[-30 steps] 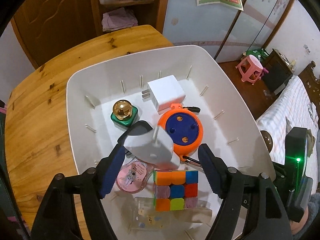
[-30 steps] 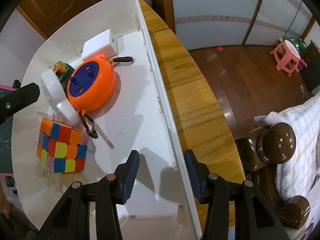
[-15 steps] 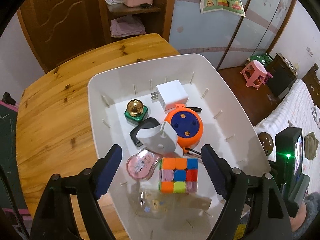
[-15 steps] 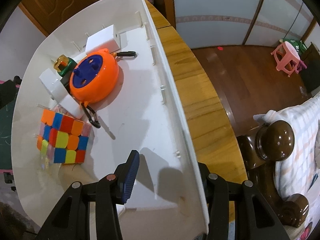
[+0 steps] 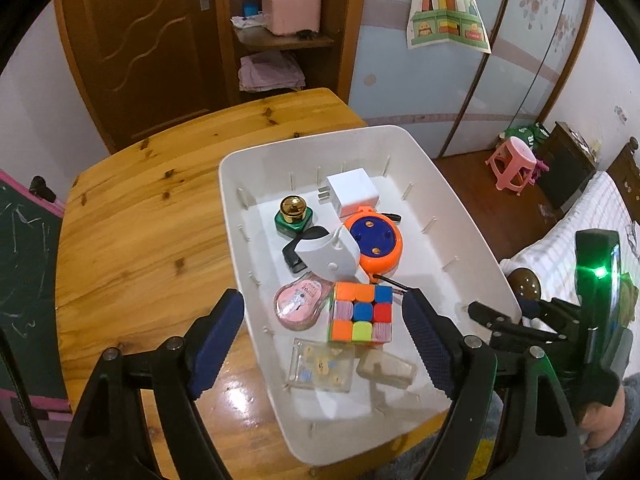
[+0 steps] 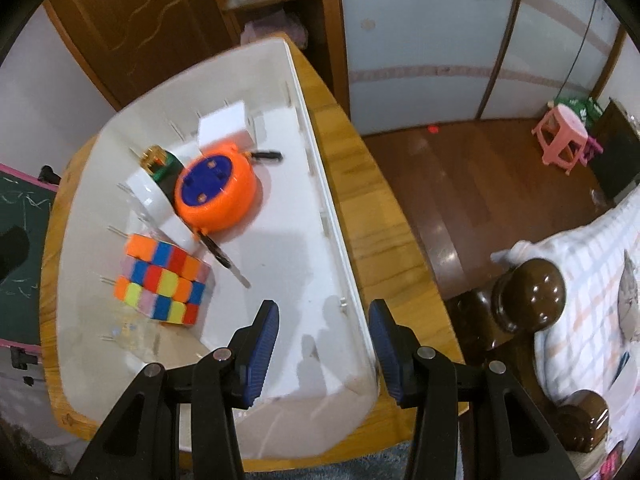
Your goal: Organize rigid objects
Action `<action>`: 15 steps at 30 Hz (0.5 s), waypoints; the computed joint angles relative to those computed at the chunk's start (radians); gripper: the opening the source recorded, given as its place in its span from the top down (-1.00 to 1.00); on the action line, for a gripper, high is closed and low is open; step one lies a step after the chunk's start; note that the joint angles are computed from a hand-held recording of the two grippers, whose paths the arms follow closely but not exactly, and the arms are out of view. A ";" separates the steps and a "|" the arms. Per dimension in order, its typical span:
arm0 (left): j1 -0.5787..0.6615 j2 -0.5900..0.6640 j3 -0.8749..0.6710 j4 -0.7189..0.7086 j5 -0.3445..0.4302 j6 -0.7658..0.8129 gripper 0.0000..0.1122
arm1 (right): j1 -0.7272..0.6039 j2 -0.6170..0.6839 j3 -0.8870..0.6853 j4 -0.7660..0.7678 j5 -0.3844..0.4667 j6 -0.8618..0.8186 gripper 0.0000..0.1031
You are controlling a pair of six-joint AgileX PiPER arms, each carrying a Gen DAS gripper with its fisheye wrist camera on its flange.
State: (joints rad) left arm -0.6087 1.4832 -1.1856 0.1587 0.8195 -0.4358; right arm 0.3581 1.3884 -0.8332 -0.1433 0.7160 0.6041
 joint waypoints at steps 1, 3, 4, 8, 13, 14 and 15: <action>-0.004 -0.017 0.011 0.008 0.002 -0.011 -0.50 | 0.021 -0.018 -0.005 -0.028 0.017 0.029 0.06; -0.015 -0.045 0.028 0.027 0.008 -0.037 -0.50 | 0.045 -0.038 -0.010 -0.067 0.036 0.061 0.06; -0.020 -0.066 0.041 0.040 0.011 -0.054 -0.50 | 0.060 -0.052 -0.013 -0.087 0.048 0.079 0.06; -0.030 -0.133 0.083 0.064 0.023 -0.105 -0.50 | 0.088 -0.113 -0.010 -0.102 0.065 0.090 0.06; -0.047 -0.215 0.139 0.121 0.044 -0.193 -0.50 | 0.201 -0.174 -0.028 -0.184 0.105 0.168 0.06; -0.049 -0.233 0.149 0.132 0.053 -0.212 -0.50 | 0.219 -0.181 -0.030 -0.195 0.108 0.179 0.06; -0.054 -0.249 0.158 0.142 0.062 -0.229 -0.50 | 0.252 -0.192 -0.040 -0.215 0.121 0.197 0.06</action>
